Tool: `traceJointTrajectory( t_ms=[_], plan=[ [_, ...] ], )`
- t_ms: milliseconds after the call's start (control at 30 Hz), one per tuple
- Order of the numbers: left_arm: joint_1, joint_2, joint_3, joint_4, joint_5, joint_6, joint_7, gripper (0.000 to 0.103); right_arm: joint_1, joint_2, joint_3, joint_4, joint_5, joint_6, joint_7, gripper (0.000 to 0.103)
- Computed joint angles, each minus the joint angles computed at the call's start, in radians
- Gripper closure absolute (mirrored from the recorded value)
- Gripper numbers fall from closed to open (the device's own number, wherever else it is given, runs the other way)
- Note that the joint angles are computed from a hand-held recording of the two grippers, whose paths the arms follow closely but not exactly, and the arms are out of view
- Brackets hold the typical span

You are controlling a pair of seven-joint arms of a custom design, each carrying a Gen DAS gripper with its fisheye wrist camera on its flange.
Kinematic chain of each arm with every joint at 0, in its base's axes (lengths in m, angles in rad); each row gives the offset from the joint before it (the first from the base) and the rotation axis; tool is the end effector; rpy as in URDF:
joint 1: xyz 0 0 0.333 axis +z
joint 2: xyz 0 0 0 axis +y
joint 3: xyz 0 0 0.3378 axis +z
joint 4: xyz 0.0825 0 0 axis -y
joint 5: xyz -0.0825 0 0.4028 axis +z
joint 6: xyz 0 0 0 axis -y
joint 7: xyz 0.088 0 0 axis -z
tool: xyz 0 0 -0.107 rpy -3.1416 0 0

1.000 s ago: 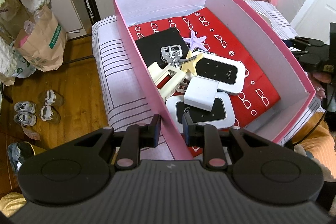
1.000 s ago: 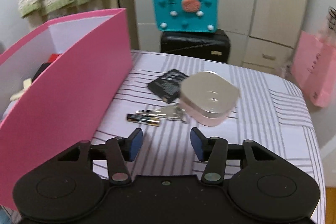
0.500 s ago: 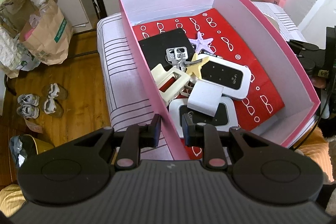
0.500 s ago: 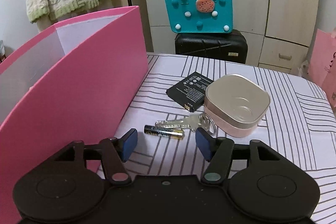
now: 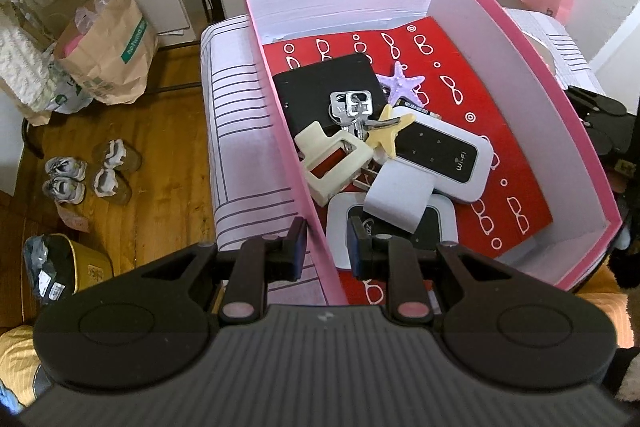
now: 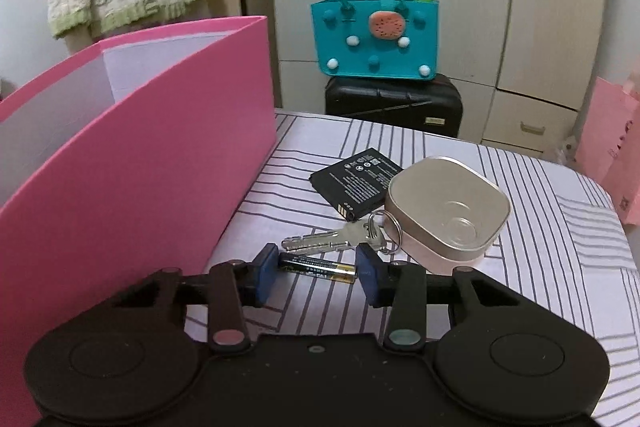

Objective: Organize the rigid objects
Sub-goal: 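Move the right tool back and grasp the second AA battery, then carry the AA battery into the pink box and release it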

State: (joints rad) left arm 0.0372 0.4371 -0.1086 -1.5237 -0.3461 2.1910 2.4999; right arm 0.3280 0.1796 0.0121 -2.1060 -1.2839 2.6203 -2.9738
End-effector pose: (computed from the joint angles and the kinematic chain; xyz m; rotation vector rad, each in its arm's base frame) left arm 0.7305 -0.0518 0.4472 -1.1024 2.7765 -0.6145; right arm 0.5652 0.2232 0.3643 -1.4575 2.0620 -0.9209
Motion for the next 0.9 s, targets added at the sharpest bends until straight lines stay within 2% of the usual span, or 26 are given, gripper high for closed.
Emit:
traceJointTrajectory(
  t_ms=[233,400,567,633,767,900],
  plan=[
    [-0.014,-0.013,0.007,-0.023,0.016,0.031,-0.046,0.082,-0.023,-0.037,-0.002,-0.043,0.024,0.081,-0.022,0.055],
    [-0.022,-0.023,0.010,-0.041,0.030,0.055,-0.074,0.082,-0.040,-0.078,0.000,-0.082,0.001,0.154,0.010,0.055],
    [-0.031,-0.034,0.014,-0.060,0.047,0.080,-0.106,0.082,-0.056,-0.138,0.011,-0.110,-0.035,0.188,0.028,0.055],
    [-0.037,-0.036,0.017,-0.060,0.060,0.077,-0.123,0.082,-0.065,-0.170,0.017,-0.119,-0.035,0.208,-0.004,0.055],
    [-0.053,-0.041,0.023,-0.070,0.097,0.094,-0.158,0.082,-0.095,-0.221,0.023,-0.117,0.018,0.302,-0.137,0.055],
    [-0.067,-0.038,0.029,-0.079,0.122,0.119,-0.213,0.082,-0.119,-0.236,0.034,-0.080,-0.014,0.409,-0.160,0.055]
  ],
)
